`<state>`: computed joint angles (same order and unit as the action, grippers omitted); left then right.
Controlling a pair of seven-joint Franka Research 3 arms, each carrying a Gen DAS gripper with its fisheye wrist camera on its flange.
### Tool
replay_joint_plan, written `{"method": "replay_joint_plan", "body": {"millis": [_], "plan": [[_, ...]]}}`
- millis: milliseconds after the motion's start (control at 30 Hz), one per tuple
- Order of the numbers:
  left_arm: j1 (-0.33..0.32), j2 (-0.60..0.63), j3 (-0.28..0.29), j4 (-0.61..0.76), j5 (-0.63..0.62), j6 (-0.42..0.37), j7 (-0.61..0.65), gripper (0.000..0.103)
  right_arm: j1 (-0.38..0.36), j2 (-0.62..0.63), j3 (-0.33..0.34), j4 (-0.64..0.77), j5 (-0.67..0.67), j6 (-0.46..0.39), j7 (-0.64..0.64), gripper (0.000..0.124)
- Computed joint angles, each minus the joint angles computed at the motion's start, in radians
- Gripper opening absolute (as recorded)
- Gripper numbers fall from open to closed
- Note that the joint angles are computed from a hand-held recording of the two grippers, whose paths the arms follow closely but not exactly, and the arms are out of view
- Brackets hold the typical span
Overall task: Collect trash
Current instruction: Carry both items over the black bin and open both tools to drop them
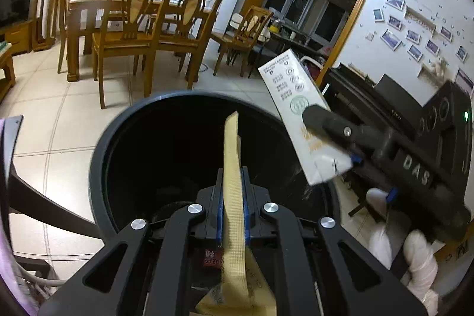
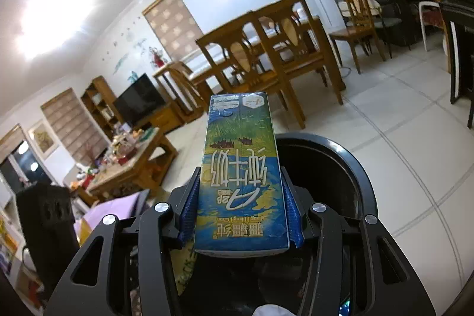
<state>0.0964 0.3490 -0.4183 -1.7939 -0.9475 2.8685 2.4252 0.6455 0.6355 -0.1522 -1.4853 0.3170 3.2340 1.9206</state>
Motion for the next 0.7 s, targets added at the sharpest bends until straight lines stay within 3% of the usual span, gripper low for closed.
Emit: {"method": "replay_joint_plan", "body": {"millis": [67,100,233,700], "plan": [[-0.005,0.004,0.009,0.000,0.018,-0.012,-0.026,0.010,0.013,0.050,-0.030,0.083,-0.062,-0.052,0.088,0.049],[-0.002,0.005,0.007,0.001,0.018,-0.014,-0.025,0.010,0.018,0.061,-0.036,0.093,-0.012,-0.060,0.049,0.049],[-0.014,0.011,0.004,0.011,0.037,0.002,-0.021,0.010,0.033,0.094,-0.057,0.143,-0.047,-0.097,0.107,0.049],[0.025,0.027,-0.042,0.025,0.033,0.005,0.004,0.011,0.025,0.111,-0.039,0.179,-0.131,-0.123,0.194,0.050]]}}
